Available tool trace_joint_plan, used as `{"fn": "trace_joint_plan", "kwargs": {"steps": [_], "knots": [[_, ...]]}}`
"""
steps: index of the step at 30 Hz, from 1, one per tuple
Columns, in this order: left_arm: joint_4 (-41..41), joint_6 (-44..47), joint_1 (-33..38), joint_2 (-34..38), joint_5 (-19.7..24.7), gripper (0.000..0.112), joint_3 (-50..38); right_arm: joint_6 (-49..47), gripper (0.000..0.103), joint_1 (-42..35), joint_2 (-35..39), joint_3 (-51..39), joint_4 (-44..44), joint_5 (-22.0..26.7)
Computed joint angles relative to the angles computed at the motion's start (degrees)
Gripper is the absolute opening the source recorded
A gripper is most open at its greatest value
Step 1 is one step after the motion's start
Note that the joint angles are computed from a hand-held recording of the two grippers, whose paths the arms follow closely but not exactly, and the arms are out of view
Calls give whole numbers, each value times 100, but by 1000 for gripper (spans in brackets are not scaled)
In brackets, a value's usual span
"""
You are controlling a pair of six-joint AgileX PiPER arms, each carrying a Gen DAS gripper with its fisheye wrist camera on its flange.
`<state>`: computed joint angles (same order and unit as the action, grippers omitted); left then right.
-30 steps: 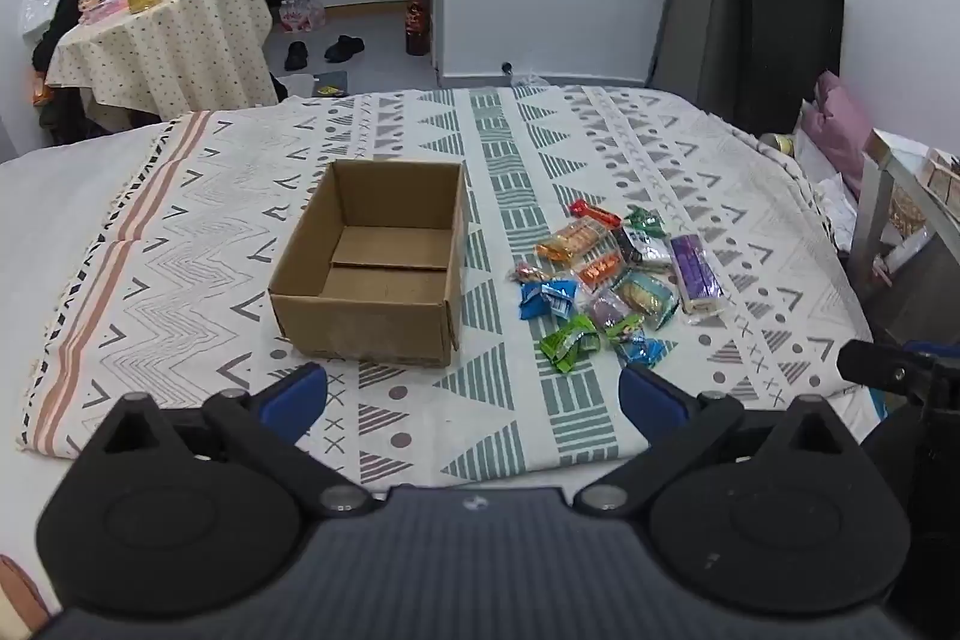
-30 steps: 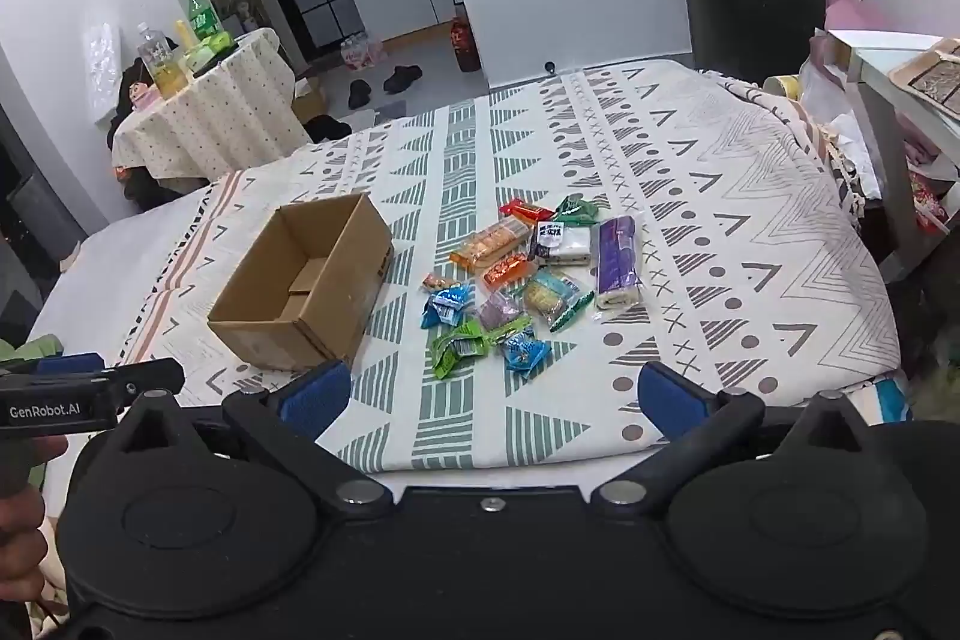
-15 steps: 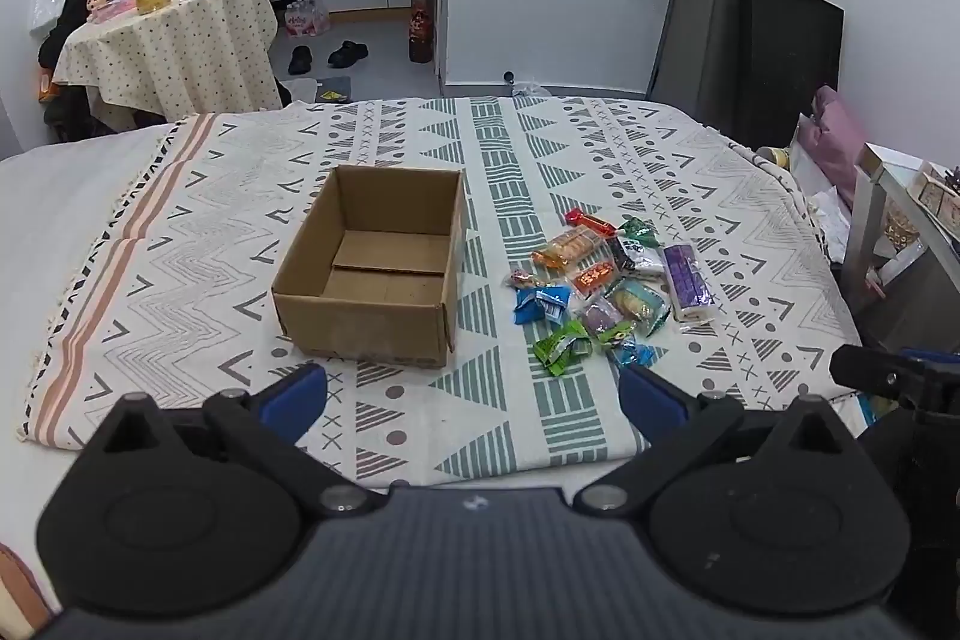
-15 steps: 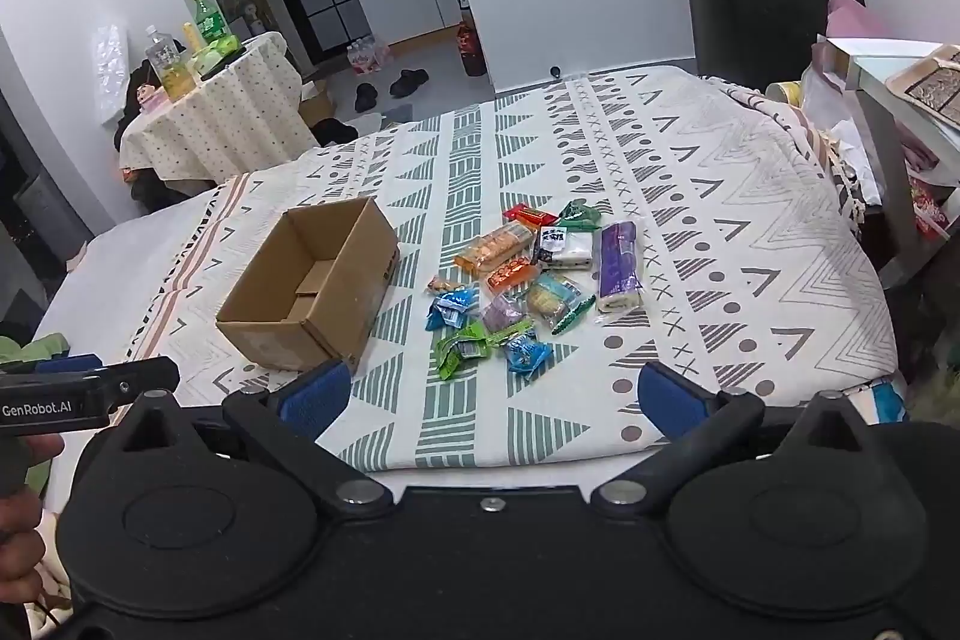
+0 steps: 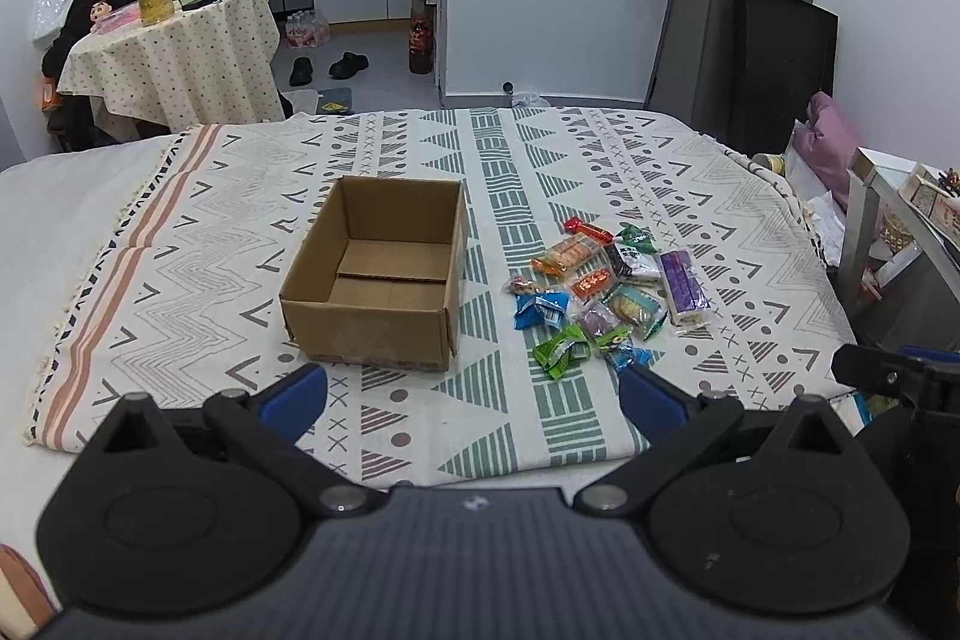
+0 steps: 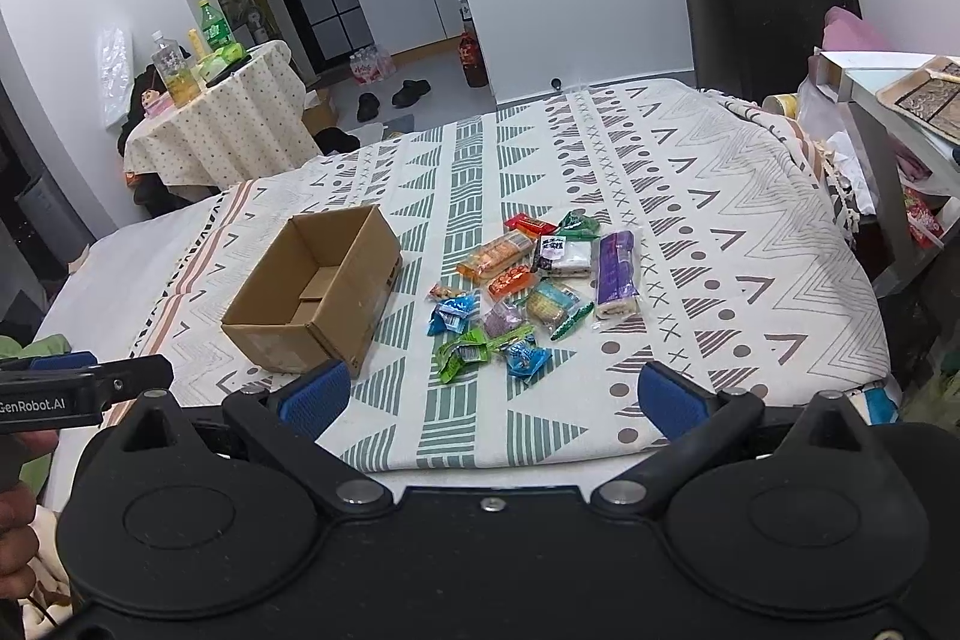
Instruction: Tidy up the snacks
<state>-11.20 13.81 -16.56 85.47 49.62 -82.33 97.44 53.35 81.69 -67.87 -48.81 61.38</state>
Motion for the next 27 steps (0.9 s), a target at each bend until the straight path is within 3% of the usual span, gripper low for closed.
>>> {"fn": "trace_joint_plan", "kwargs": {"steps": [27], "knots": [[79, -78, -124, -19, -48, 103, -38, -126, 103, -16, 45, -45, 69, -37]]}}
